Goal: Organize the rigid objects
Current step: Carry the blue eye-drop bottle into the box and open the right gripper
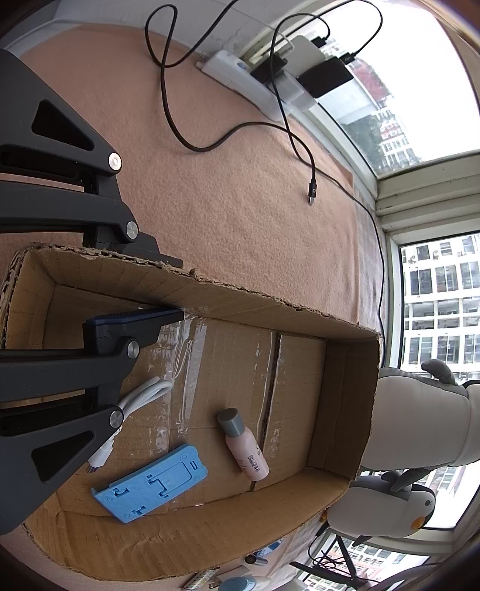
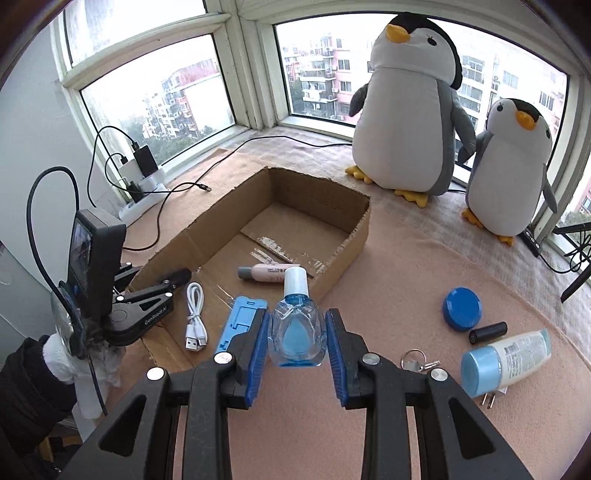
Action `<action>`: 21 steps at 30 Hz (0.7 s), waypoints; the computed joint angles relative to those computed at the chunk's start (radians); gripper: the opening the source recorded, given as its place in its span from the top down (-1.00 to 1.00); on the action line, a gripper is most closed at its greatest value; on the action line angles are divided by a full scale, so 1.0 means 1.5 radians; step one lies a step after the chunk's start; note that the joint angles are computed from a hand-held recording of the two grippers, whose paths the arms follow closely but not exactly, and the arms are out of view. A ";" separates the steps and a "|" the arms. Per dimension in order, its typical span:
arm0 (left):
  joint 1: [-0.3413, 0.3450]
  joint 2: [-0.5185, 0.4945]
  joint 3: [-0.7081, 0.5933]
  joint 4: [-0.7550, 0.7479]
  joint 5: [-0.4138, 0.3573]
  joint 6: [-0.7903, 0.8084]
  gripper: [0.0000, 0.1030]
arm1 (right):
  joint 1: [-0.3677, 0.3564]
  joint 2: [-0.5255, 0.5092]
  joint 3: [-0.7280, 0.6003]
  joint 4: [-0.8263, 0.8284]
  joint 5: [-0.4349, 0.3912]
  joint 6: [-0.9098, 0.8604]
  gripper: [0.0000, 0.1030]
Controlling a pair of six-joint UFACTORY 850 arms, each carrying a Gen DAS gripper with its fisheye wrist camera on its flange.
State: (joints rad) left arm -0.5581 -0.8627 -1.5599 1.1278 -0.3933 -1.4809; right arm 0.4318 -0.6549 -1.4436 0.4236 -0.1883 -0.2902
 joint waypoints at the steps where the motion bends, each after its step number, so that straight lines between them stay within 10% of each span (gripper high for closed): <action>1: 0.000 -0.001 -0.001 0.000 0.000 0.000 0.67 | 0.005 -0.006 -0.009 -0.003 0.000 0.002 0.46; 21: 0.000 -0.003 -0.002 0.002 0.002 -0.006 0.67 | 0.045 -0.105 -0.135 -0.055 -0.038 0.065 0.46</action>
